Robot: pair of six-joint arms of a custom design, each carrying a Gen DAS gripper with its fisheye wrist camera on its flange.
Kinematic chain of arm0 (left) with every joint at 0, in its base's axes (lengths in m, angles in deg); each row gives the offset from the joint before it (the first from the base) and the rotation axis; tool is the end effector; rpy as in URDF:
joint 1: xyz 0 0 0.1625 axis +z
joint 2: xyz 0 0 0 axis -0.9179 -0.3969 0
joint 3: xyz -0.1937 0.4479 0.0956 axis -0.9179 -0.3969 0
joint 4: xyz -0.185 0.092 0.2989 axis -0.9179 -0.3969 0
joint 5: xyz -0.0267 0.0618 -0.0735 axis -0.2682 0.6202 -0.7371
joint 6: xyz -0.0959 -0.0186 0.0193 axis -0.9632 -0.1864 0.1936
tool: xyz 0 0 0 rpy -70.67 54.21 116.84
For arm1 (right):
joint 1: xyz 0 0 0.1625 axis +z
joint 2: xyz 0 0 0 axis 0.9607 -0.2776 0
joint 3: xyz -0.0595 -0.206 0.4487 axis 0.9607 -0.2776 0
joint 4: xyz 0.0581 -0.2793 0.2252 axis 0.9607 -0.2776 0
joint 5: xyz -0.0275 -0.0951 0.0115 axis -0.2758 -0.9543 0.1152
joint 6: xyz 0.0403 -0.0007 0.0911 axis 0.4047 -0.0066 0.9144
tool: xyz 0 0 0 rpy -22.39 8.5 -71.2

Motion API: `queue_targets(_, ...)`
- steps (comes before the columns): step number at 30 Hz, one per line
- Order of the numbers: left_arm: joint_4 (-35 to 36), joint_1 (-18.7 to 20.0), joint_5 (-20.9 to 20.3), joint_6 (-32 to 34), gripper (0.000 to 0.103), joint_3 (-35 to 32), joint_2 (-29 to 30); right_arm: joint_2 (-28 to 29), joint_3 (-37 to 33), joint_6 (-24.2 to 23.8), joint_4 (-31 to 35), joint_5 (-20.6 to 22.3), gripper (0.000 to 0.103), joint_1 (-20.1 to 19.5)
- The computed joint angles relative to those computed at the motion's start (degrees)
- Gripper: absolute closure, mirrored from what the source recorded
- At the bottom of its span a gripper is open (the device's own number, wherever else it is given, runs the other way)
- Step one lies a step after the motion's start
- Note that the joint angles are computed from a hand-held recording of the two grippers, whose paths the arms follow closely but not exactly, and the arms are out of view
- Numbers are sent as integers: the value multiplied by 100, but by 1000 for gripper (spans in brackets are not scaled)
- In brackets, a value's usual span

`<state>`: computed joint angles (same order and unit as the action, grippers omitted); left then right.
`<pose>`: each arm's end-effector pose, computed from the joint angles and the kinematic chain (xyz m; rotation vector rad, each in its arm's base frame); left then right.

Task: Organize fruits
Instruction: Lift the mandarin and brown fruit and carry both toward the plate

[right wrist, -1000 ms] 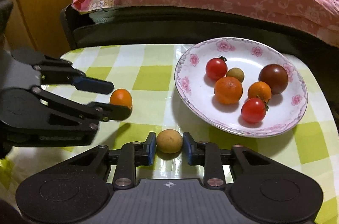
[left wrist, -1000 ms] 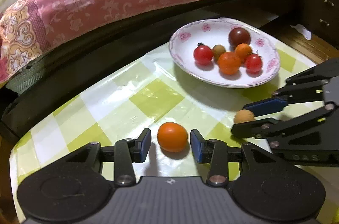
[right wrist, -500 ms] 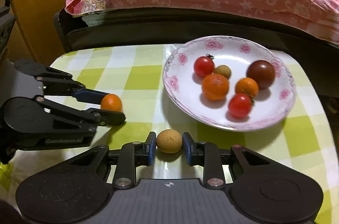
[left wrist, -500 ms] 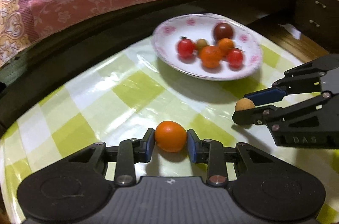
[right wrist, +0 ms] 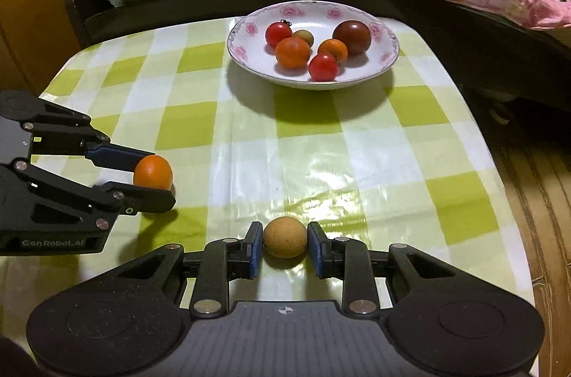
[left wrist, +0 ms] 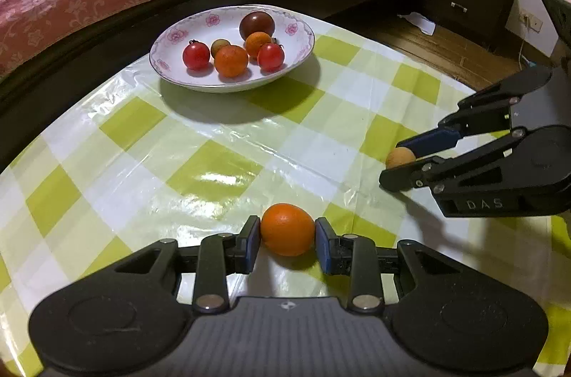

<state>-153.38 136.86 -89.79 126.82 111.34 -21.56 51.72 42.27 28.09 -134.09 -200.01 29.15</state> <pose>-0.1315 -0.8457 0.2101 1.4169 2.3942 -0.2988 0.2472 -0.7778 0.0275 0.3416 -2.1965 0.8600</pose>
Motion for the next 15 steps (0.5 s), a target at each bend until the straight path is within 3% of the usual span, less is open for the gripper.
queue_targets(15, -814, -41, 269, 141, 49, 481, -71, -33, 113, -140, -129, 44, 73, 4)
